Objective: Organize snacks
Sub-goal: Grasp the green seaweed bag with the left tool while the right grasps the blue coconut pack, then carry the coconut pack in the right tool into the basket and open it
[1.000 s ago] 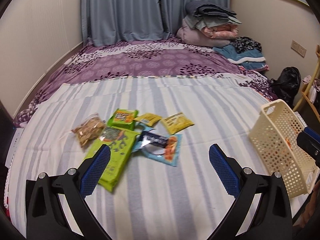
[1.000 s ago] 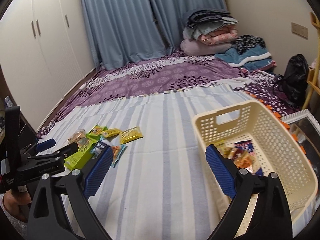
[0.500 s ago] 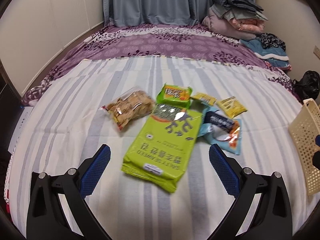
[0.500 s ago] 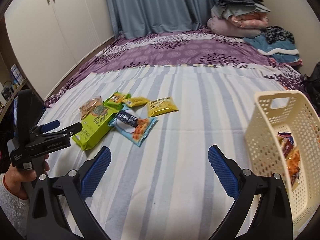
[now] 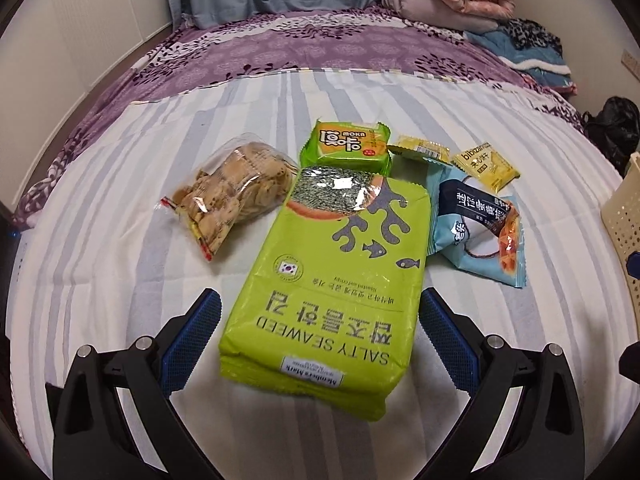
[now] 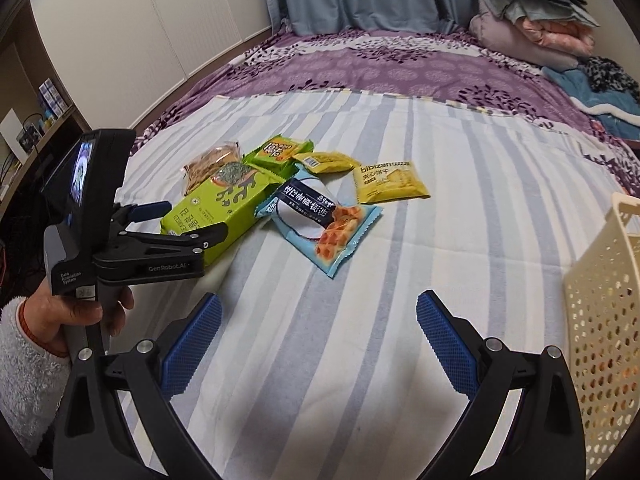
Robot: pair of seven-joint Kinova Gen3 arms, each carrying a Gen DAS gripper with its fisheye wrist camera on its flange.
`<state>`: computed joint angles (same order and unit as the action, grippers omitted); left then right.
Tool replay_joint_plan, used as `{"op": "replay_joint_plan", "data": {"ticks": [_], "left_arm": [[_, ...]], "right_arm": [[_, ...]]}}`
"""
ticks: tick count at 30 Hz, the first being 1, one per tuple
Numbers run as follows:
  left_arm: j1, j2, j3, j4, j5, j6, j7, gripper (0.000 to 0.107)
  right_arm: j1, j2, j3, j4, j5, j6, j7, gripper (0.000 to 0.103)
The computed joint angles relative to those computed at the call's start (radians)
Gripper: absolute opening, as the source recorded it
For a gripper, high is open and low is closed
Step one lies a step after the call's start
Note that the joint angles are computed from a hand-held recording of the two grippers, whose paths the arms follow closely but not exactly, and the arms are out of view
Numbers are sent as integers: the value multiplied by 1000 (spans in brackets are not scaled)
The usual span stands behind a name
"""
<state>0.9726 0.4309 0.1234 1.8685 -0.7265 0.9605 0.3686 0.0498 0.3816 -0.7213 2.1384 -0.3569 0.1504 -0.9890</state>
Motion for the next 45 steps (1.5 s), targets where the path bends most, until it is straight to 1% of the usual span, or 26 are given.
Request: {"op": "replay_joint_plan", "data": {"ticks": [5, 8, 12, 14, 17, 18, 20, 24, 26, 32, 34, 35, 36, 37, 38, 39, 41, 43, 45], "left_arm": [[-33, 4, -6, 24, -7, -65, -47, 100], [-50, 2, -20, 51, -5, -119, -45, 100], [-66, 12, -34, 63, 15, -148, -57, 100], [-65, 6, -47, 84, 6, -182, -44, 100], [-43, 0, -65, 106, -26, -205, -1, 100], [-35, -3, -70, 114, -37, -208, 16, 95], [-26, -9, -69, 123, -51, -203, 36, 89], [-13, -39, -62, 157, -81, -221, 105, 87], [-1, -49, -50, 163, -92, -205, 134, 86], [7, -90, -3, 188, -95, -156, 202, 86], [8, -101, 16, 187, -84, -120, 208, 86], [8, -105, 26, 184, -80, -100, 209, 86], [8, -109, 34, 183, -75, -84, 210, 86], [10, -116, 42, 183, -71, -66, 216, 86], [10, -121, 50, 184, -68, -54, 223, 86], [10, -128, 57, 186, -64, -42, 229, 86], [10, -137, 72, 184, -54, -11, 238, 86], [16, -139, 86, 173, -46, 23, 250, 86], [27, -137, 98, 159, -44, 57, 266, 86]], "right_arm": [[-87, 49, 70, -53, 36, 15, -10, 97], [-145, 76, 114, -86, 68, 20, -17, 97], [-209, 130, 166, -159, 100, 61, -20, 97], [-246, 145, 195, -182, 116, 56, -22, 97], [-311, 164, 249, -214, 153, 43, -37, 97], [-328, 173, 263, -230, 167, 45, -39, 97], [-359, 189, 287, -259, 191, 56, -48, 97], [-373, 226, 282, -317, 216, 100, -32, 97], [-382, 241, 281, -337, 220, 118, -20, 97], [-472, 267, 350, -363, 233, 109, -55, 97], [-489, 274, 362, -363, 234, 100, -71, 92], [-510, 274, 382, -361, 243, 94, -91, 81], [-544, 268, 417, -349, 261, 72, -124, 75], [-561, 260, 432, -331, 275, 46, -141, 74], [-559, 257, 430, -320, 273, 36, -141, 68], [-540, 256, 410, -316, 277, 39, -144, 66], [-527, 242, 396, -295, 284, 28, -155, 60], [-518, 229, 384, -274, 290, 19, -166, 58], [-488, 215, 353, -254, 288, 15, -170, 58]]}}
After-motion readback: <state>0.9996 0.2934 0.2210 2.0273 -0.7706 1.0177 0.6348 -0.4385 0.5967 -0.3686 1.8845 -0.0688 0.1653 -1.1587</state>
